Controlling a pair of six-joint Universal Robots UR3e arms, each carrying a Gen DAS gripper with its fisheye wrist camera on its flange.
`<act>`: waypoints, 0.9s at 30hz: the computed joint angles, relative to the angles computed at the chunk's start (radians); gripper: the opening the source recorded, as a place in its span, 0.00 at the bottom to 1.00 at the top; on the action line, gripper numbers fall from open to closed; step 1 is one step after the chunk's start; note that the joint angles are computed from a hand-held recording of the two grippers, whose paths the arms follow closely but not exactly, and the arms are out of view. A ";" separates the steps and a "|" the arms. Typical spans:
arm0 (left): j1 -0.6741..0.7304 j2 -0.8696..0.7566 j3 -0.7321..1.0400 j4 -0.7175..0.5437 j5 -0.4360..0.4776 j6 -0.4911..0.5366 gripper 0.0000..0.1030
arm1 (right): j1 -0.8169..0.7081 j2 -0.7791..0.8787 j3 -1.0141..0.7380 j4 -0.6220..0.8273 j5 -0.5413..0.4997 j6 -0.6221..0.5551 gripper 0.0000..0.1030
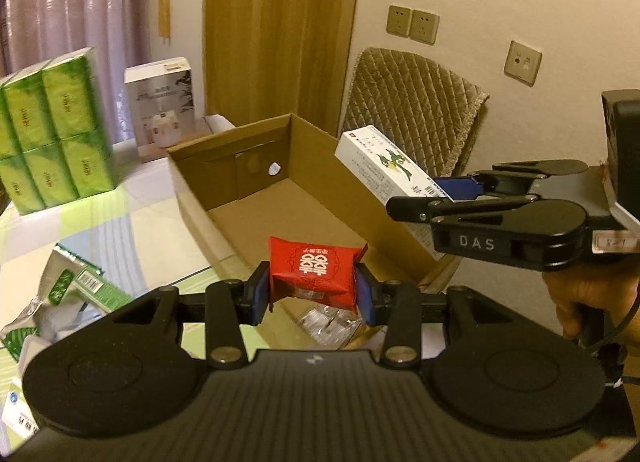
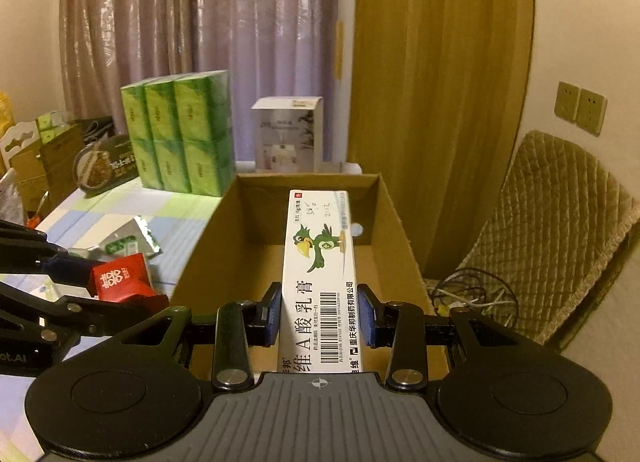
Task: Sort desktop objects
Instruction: 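Carry the ointment box and red packet over the cardboard box with both grippers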
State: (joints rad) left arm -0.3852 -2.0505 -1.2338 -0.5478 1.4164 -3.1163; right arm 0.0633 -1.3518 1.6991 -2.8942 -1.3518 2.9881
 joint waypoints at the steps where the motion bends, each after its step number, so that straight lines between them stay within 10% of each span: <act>1: -0.004 -0.021 0.029 -0.012 0.001 0.000 0.36 | -0.008 0.004 -0.002 0.000 0.006 0.000 0.34; 27: -0.027 -0.230 0.302 -0.128 0.020 -0.045 0.41 | -0.037 0.121 -0.085 0.004 0.041 0.000 0.34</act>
